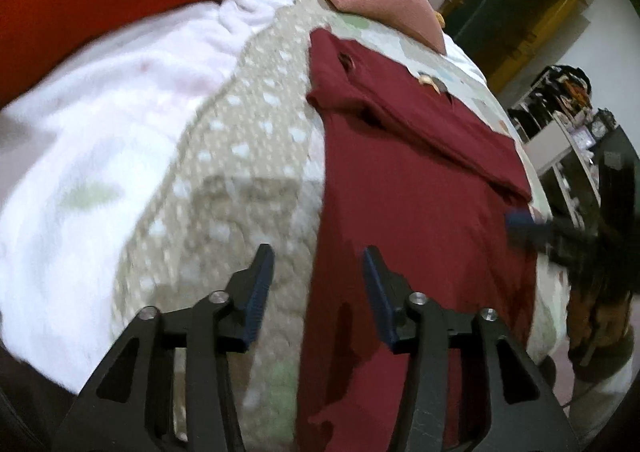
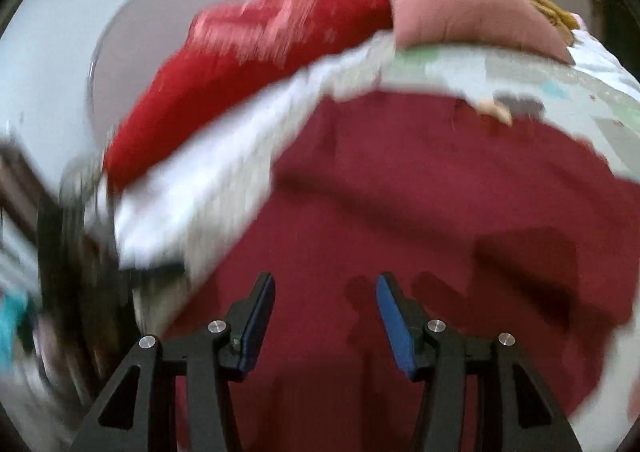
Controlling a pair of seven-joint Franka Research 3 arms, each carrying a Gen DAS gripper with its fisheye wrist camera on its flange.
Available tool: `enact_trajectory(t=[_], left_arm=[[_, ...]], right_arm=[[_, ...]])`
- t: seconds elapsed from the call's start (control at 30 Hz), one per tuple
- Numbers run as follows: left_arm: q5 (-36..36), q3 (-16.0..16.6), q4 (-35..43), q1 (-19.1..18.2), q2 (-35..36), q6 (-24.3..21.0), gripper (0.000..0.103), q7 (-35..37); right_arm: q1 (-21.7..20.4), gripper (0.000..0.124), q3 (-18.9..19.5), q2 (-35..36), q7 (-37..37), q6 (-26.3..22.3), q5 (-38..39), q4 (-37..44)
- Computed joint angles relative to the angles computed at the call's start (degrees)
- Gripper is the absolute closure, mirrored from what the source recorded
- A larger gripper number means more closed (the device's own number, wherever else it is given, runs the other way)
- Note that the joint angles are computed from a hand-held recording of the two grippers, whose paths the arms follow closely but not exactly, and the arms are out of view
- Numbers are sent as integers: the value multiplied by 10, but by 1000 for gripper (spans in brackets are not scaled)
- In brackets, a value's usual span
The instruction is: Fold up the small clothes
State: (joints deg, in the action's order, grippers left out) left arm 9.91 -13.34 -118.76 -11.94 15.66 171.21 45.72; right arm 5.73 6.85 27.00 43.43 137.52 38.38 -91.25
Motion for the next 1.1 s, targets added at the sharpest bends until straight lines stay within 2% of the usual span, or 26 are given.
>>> enact_trajectory(t=[0.1, 0.17, 0.23, 0.37, 0.43, 0.5, 0.53, 0.6, 0.67, 0.73, 0.87, 0.93, 1.03, 1.1], left_arm=[[-46, -42, -27, 27, -17, 6, 48, 35], [-45, -36, -35, 15, -26, 0, 48, 36], [-19, -18, -45, -10, -38, -15, 48, 16], [-23, -22, -63, -17, -49, -19, 48, 20], [-15, -17, -73, -25, -56, -19, 48, 10], [-10, -14, -86, -31, -63, -14, 48, -3], [-15, -16, -94, -30, -68, -9, 48, -6], [-39, -26, -108, -23, -75, 4, 48, 1], [-84, -49, -121, -8, -79, 10, 48, 37], [-90, -49, -129, -12, -84, 6, 48, 47], [-136, -60, -140, -9, -86, 16, 47, 85], [-152, -61, -140, -10, -81, 22, 43, 89], [-113, -39, -138, -33, -80, 22, 40, 50], [-50, -11, -131, -58, -78, 5, 40, -7]], right_arm=[[9, 73, -26, -68, -19, -6, -65, -114], [38, 73, -59, -98, 15, 32, -155, -179], [25, 73, -55, -142, -13, 85, -153, -250], [32, 73, -96, -200, 102, 100, -300, -327], [19, 73, -102, -214, 136, 100, -324, -348], [2, 73, -102, -228, 152, 106, -303, -366], [-8, 73, -100, -238, 145, 116, -265, -377], [-25, 73, -94, -247, 80, 108, -139, -384], [-40, 72, -93, -243, 6, 66, 3, -378], [-46, 70, -93, -240, -24, 43, 64, -382], [-51, 66, -90, -223, -72, 25, 126, -389], [-53, 58, -87, -223, -86, 16, 159, -392], [-51, 57, -86, -220, -84, 15, 161, -388], [-46, 56, -83, -221, -80, 18, 158, -390]])
